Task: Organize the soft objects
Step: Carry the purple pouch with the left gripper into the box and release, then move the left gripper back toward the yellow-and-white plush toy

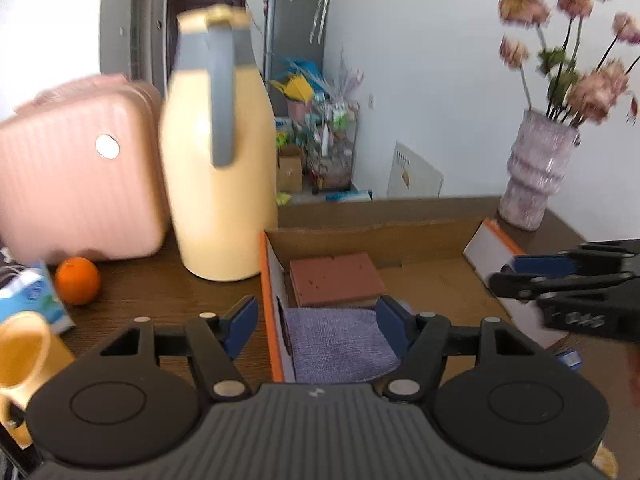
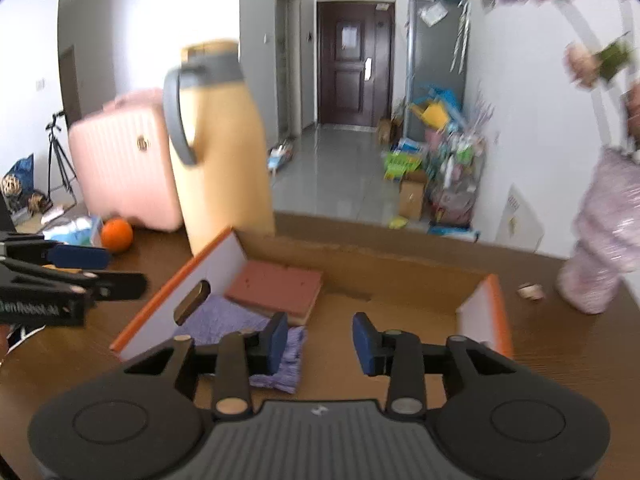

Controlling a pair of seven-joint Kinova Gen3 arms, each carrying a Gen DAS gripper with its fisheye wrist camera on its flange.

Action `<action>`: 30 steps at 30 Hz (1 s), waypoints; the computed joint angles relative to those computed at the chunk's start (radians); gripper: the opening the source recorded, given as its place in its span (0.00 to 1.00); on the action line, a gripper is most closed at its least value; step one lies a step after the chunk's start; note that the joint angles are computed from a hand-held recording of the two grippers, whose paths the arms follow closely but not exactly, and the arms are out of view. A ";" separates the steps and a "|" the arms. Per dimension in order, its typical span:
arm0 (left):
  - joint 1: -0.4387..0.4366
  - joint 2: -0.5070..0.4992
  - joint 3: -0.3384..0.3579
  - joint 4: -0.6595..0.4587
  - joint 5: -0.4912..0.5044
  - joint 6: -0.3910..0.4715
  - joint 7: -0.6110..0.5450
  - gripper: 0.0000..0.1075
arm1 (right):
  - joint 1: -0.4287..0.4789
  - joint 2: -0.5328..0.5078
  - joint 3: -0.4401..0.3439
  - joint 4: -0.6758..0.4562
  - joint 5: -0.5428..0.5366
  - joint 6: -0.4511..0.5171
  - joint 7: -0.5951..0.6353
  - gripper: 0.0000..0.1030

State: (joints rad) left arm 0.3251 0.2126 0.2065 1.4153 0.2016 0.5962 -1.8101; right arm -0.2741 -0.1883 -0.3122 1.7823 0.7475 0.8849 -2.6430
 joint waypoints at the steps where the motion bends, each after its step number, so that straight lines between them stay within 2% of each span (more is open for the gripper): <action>1: -0.006 -0.032 -0.001 0.026 0.009 -0.011 -0.001 0.65 | -0.002 -0.035 -0.018 0.011 0.010 0.029 -0.016 0.38; 6: -0.013 -0.222 -0.025 0.221 0.004 -0.128 0.027 0.72 | 0.048 -0.216 -0.153 0.078 0.008 0.148 -0.087 0.46; 8: -0.031 -0.305 -0.012 0.310 -0.024 -0.182 0.066 0.74 | 0.107 -0.289 -0.237 0.108 -0.012 0.183 -0.114 0.59; 11: 0.008 -0.428 -0.053 0.447 -0.018 -0.270 0.058 0.82 | 0.147 -0.366 -0.365 0.148 -0.003 0.251 -0.179 0.61; 12: 0.032 -0.470 -0.071 0.493 -0.007 -0.299 0.043 0.83 | 0.174 -0.401 -0.404 0.159 -0.013 0.256 -0.187 0.64; 14: 0.046 -0.549 -0.069 0.585 -0.015 -0.365 0.049 0.90 | 0.228 -0.472 -0.485 0.186 -0.023 0.250 -0.228 0.81; 15: 0.068 -0.581 -0.082 0.624 -0.017 -0.396 0.047 0.95 | 0.260 -0.516 -0.527 0.203 -0.023 0.238 -0.253 0.85; 17: 0.099 -0.643 -0.092 0.705 -0.020 -0.476 0.062 0.96 | 0.324 -0.584 -0.594 0.214 -0.036 0.227 -0.270 0.90; 18: 0.087 -0.672 -0.075 0.736 -0.027 -0.499 0.081 0.96 | 0.347 -0.610 -0.616 0.211 -0.051 0.228 -0.267 0.90; 21: 0.102 -0.739 -0.070 0.784 -0.059 -0.500 0.110 0.96 | 0.372 -0.671 -0.644 0.198 -0.116 0.231 -0.241 0.90; 26: 0.060 -0.877 -0.032 0.886 -0.074 -0.511 0.185 0.96 | 0.419 -0.801 -0.705 0.189 -0.249 0.253 -0.234 0.92; 30: 0.056 -1.020 -0.021 0.967 -0.082 -0.453 0.233 0.96 | 0.437 -0.903 -0.775 0.144 -0.393 0.326 -0.214 0.92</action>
